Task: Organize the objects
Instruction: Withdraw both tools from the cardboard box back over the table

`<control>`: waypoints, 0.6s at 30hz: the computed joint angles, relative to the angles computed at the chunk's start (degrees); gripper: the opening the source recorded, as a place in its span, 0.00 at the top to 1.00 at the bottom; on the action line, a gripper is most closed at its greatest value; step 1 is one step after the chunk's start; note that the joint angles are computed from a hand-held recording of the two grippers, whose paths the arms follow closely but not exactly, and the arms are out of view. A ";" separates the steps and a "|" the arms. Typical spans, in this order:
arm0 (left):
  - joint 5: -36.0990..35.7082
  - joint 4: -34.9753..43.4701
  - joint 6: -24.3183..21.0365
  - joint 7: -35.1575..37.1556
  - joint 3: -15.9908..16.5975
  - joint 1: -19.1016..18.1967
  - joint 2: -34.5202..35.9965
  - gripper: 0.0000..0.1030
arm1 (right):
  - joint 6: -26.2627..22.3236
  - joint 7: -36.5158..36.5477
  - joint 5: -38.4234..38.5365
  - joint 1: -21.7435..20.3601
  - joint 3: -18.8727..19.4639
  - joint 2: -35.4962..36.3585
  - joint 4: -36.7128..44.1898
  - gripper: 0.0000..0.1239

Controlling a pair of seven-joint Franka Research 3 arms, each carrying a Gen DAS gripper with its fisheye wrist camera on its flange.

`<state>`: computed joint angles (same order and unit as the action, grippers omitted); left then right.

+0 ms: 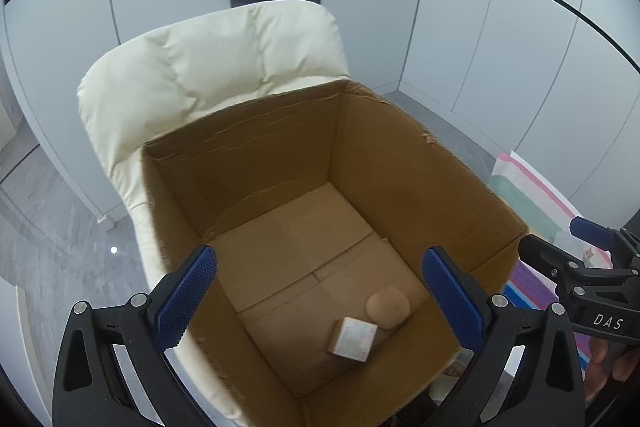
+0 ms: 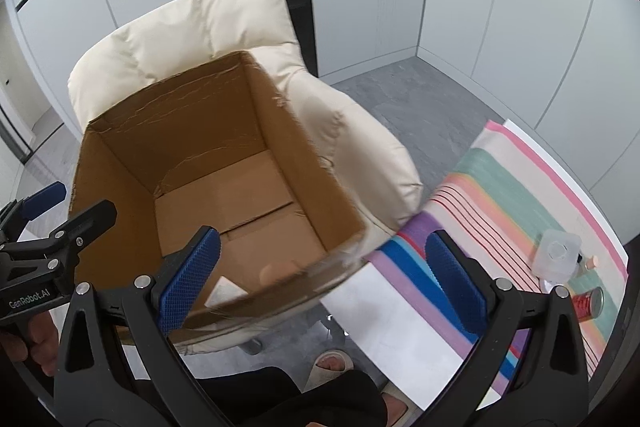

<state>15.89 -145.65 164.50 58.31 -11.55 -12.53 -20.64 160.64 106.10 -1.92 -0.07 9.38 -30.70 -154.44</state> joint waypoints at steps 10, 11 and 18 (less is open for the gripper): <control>0.71 3.89 0.28 -0.88 -2.21 -2.19 3.88 0.00 | -1.16 -1.35 0.01 -3.60 -2.16 -5.37 -3.82 0.17; 0.69 4.28 0.28 -0.95 -2.34 -2.47 4.29 0.00 | -1.27 -1.46 0.08 -4.12 -2.35 -5.96 -4.20 0.17; 1.40 7.31 0.14 -1.66 -3.79 -4.42 7.21 0.00 | -2.44 -2.74 0.89 -7.36 -3.83 -9.59 -6.63 0.17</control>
